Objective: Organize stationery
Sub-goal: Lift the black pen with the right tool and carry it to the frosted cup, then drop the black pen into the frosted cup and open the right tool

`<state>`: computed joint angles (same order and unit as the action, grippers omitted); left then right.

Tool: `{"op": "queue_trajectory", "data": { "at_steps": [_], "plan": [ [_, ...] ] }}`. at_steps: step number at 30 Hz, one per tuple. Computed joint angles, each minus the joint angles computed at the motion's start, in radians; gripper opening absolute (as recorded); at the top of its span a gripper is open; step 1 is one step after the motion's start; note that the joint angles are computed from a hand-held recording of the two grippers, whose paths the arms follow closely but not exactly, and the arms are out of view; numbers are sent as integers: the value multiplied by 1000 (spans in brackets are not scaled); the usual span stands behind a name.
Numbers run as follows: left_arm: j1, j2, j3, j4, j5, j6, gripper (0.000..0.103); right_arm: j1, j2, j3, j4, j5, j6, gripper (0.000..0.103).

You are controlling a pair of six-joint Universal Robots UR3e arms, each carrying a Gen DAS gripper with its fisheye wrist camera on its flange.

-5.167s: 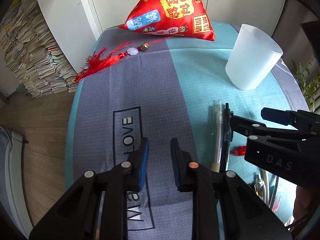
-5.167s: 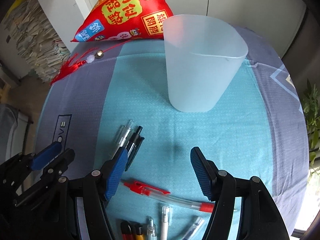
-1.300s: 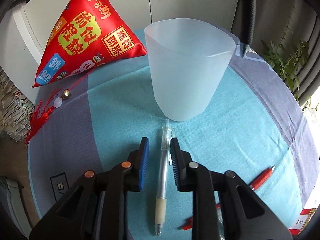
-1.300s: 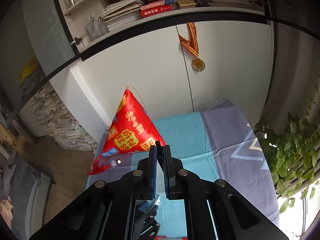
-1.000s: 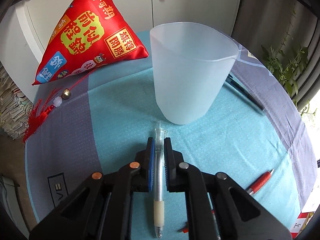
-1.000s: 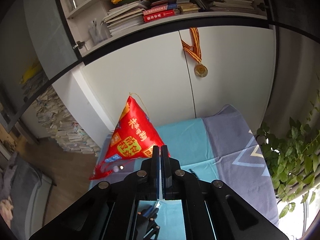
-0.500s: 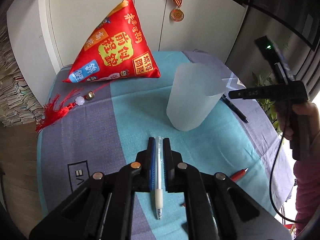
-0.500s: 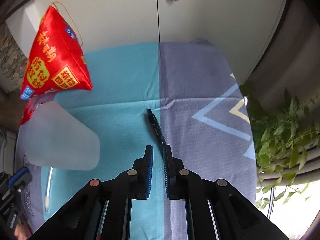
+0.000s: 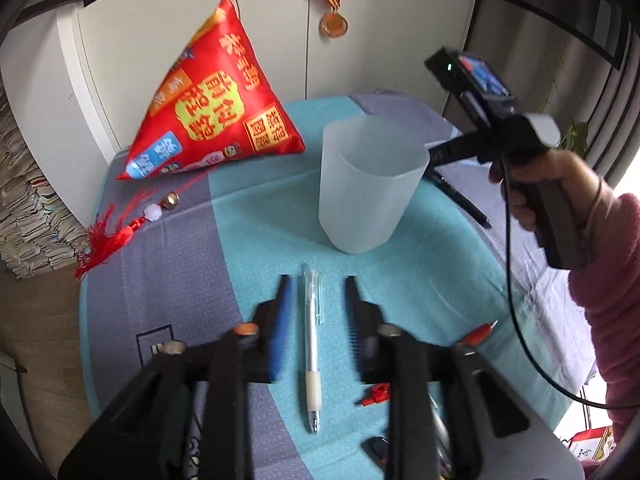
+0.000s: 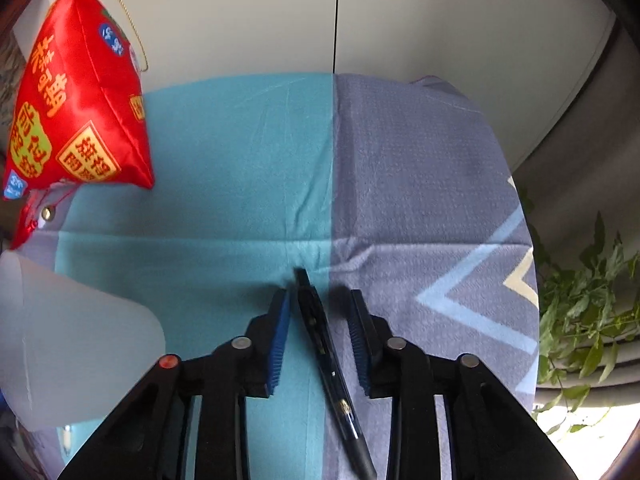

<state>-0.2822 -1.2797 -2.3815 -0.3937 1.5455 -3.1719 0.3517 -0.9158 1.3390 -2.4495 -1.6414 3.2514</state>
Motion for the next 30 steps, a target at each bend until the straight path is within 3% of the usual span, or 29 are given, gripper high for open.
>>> {"op": "queue_trajectory", "data": {
  "at_steps": [1, 6, 12, 13, 15, 17, 22, 30],
  "plan": [
    [-9, -25, 0, 19, 20, -5, 46, 3, 1, -13, 18, -7, 6, 13],
    [-30, -169, 28, 75, 63, -8, 47, 15, -158, 155, -94, -4, 16, 12],
    [-41, -326, 75, 127, 67, -34, 47, 86, -458, 366, -223, -86, 34, 12],
    [-41, -331, 74, 145, 68, -38, 42, 104, -496, 384, -230, -100, 44, 12],
    [-33, -342, 76, 159, 62, -37, 18, 137, -560, 397, -230, -113, 67, 12],
    [-22, -340, 80, 146, 52, -41, 12, 161, -590, 390, -250, -108, 77, 12],
    [16, -239, 30, 131, 33, -46, 12, 212, -575, 340, -288, -91, 79, 12],
    [25, 106, -27, 30, 38, -54, 12, 240, -477, 252, -276, -39, 103, 12]
  ]
}}
